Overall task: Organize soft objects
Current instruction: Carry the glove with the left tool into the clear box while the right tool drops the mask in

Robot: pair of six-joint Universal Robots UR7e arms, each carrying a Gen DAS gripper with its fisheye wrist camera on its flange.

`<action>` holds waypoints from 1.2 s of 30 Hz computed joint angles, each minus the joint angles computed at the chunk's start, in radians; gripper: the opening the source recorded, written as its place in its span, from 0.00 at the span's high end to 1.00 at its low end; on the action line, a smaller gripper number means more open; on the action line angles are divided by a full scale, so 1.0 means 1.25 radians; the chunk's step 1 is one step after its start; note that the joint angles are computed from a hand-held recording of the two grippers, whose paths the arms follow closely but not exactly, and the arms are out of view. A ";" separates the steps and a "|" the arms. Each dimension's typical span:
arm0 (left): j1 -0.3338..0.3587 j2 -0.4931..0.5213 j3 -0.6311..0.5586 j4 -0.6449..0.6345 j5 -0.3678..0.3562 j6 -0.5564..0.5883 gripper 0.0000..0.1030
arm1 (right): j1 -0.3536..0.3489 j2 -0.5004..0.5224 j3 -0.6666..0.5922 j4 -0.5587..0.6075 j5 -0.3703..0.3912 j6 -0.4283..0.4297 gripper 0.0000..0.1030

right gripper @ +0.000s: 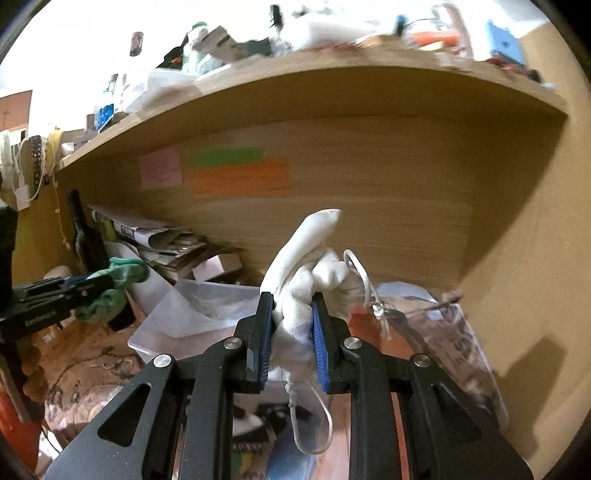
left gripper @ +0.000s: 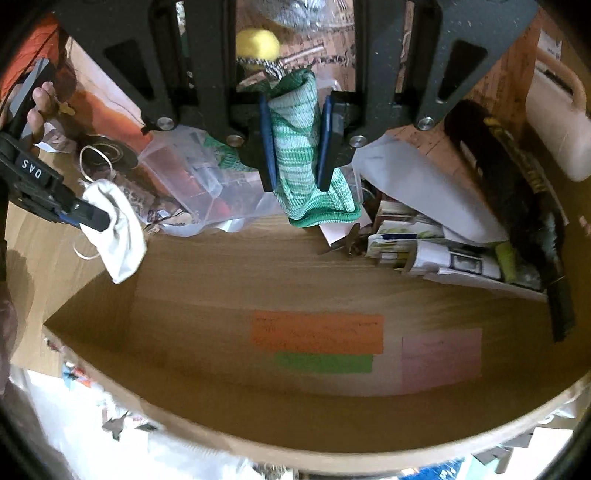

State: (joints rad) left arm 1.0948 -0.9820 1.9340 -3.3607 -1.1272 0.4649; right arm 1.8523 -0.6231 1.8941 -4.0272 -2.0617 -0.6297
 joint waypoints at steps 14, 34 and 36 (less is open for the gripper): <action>0.040 0.133 -0.203 0.283 0.025 -0.054 0.80 | -0.038 0.058 -0.130 0.264 -0.024 0.045 0.82; 0.049 0.185 -0.234 0.315 0.072 -0.031 0.53 | -0.052 0.100 -0.183 0.350 -0.075 0.041 0.63; 0.046 0.177 -0.218 0.285 0.069 -0.023 0.48 | -0.048 0.101 -0.180 0.327 -0.077 0.028 0.56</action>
State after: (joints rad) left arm 1.1519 -0.7605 1.6611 -3.0041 -1.0410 0.4360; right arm 1.7924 -0.4962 1.6688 -3.6183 -2.1578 -0.5942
